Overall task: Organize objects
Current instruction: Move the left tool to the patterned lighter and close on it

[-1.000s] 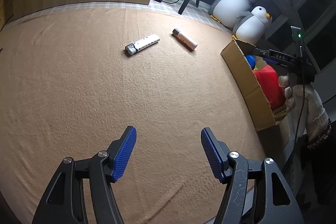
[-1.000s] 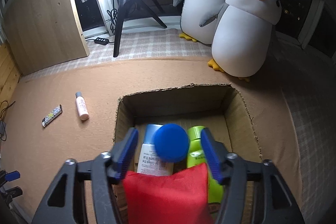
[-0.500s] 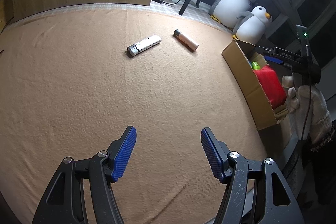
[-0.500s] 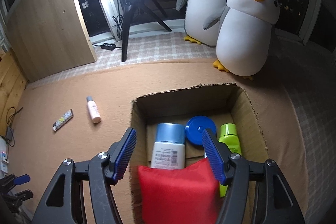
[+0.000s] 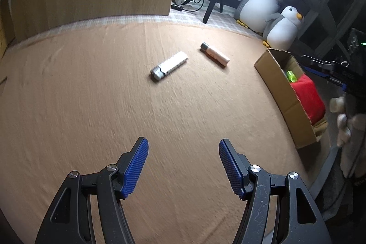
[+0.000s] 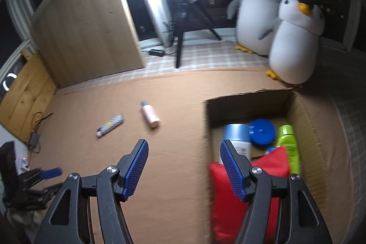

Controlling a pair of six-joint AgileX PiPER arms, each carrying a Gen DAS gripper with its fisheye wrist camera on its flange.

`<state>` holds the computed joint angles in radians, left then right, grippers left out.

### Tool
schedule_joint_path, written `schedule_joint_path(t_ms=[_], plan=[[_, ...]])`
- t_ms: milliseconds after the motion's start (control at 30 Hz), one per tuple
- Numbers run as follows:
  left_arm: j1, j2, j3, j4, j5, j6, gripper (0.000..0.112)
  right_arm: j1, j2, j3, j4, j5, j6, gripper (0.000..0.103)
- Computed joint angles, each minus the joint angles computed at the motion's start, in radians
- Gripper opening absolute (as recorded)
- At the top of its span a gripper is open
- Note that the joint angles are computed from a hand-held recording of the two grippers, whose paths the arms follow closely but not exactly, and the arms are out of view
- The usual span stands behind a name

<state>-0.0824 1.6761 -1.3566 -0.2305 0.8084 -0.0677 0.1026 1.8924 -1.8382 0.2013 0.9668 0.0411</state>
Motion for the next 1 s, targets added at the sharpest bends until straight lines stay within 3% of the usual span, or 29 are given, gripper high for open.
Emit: schedule_joint_path(t_ms=[567, 767, 1000], plan=[[0.024, 0.422, -0.564, 0.044, 0.164, 0.022, 0.067, 0.034, -0.027, 0.063, 0.107, -0.027, -0.001, 0.062], [0.010, 0.579, -0.782, 0.093, 0.239, 0.012, 0.059, 0.042, -0.042, 0.092, 0.121, -0.035, -0.006, 0.062], [0.004, 0.739, -1.048, 0.125, 0.361, 0.036, 0.058, 0.041, -0.055, 0.121, 0.133, -0.038, -0.011, 0.062]])
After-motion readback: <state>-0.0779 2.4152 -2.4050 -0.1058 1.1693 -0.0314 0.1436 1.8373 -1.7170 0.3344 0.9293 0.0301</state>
